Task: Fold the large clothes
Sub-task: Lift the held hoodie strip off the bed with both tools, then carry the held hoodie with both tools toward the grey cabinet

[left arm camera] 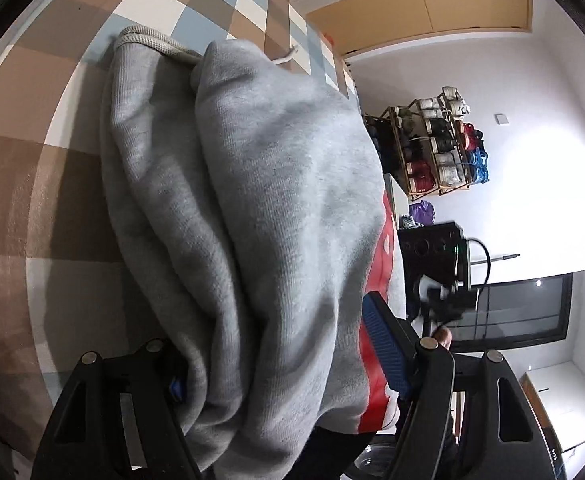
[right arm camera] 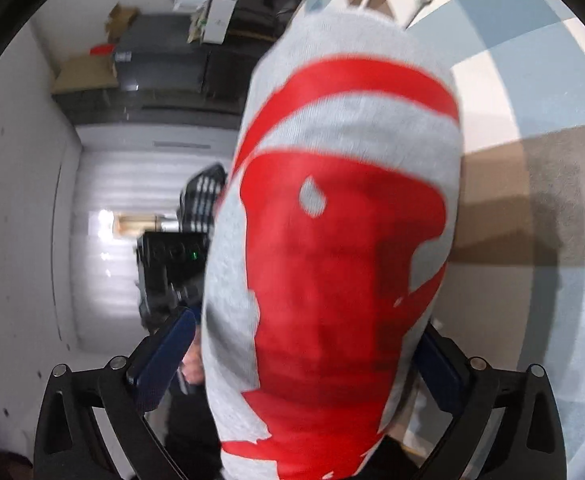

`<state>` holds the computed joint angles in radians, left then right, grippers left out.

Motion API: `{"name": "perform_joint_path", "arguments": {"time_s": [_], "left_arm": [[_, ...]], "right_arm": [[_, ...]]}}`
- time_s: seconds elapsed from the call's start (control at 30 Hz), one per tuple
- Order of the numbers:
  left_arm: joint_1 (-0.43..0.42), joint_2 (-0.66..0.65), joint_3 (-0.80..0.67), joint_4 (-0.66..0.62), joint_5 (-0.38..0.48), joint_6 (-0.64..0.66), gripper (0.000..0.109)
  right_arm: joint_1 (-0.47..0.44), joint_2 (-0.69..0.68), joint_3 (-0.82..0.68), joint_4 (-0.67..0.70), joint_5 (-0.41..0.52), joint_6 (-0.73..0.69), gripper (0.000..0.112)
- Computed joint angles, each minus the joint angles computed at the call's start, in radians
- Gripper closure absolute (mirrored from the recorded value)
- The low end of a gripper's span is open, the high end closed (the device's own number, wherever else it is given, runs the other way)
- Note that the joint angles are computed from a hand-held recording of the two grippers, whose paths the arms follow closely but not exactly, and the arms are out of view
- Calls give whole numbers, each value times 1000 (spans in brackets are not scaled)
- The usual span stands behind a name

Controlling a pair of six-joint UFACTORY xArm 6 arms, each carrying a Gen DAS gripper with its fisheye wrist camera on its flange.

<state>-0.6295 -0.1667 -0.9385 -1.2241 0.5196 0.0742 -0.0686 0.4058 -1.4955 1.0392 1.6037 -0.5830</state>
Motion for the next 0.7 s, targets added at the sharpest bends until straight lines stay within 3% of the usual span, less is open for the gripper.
{"name": "perform_joint_path", "arguments": {"time_s": [0.37, 0.47, 0.6, 0.7], "left_arm": [[20, -24, 39, -54, 21, 49, 41], [22, -35, 53, -79, 26, 79, 41], [14, -31, 39, -108, 25, 99, 41], [9, -37, 36, -115, 20, 112, 41]], "right_arm": [[97, 14, -54, -168, -54, 77, 9], [93, 11, -40, -148, -62, 76, 9], [67, -47, 83, -51, -129, -51, 10], [52, -107, 161, -11, -175, -139, 20]]}}
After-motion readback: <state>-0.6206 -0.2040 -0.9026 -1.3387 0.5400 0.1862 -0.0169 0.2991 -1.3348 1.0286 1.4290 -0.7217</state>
